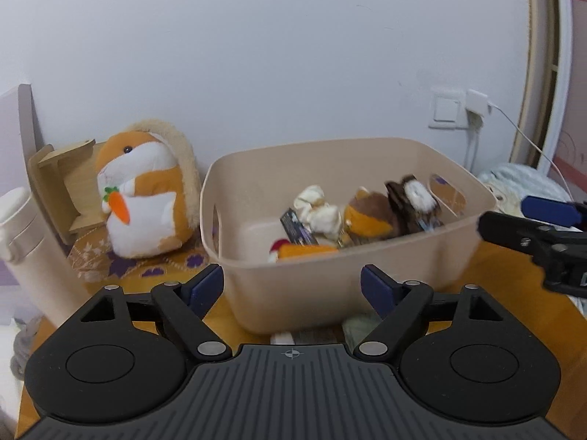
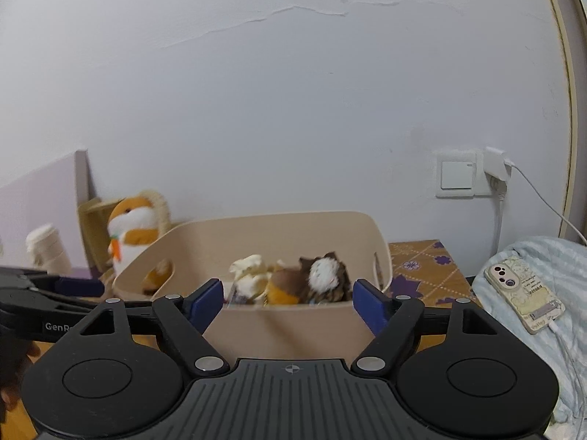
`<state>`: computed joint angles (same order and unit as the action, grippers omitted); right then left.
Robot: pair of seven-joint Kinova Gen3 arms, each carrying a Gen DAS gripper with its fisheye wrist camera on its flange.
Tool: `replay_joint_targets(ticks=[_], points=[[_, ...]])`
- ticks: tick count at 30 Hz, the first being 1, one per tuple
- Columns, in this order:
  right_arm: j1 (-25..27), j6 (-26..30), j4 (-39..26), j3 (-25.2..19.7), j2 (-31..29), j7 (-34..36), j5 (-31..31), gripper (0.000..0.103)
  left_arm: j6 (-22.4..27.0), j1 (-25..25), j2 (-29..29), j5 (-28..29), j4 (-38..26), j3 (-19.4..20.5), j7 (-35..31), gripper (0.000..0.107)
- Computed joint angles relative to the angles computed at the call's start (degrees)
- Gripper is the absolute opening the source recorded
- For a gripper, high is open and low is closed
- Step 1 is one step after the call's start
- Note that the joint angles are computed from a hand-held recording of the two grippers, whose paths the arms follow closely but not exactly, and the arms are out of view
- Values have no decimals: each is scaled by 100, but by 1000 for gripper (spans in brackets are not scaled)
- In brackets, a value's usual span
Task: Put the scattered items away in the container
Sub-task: 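Move the left tool to the white milk carton while the right tool approaches the green plaid cloth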
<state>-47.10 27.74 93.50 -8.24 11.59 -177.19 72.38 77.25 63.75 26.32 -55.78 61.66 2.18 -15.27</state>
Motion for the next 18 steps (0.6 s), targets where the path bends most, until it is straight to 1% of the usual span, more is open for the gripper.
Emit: replay_joint_targets(ticks=[2,4,6,8,10,12,15,18], points=[[-107,76,152,-34,-47,-128,232,85,207,191,36,-100,45,-19,132,83],[-176,177,290,-115,-69,-200,447,85,334,295,30,-112,134,0,306,83],[-234,343,370,-215,-50,-151,570,85,369,346,-32,-57,298,44,618,83],[-285,463,452,-303,-42,-129,651,85,266,363,-137,-52,587,99,1040,83],[-276,474,491,-359,-14,-35,618,85,181,311,-197,-14,822,187,1339,83],[-254,444,488,-375,31,102,513,85,203,249,-194,44,946,252,1543,83],[-343,576,504,-356,118,138,589,87,94,178,-265,55,1231,321,1931,83],[-347,599,435,-355,223,519,372,89,47,86,-287,62,1372,404,2067,83]])
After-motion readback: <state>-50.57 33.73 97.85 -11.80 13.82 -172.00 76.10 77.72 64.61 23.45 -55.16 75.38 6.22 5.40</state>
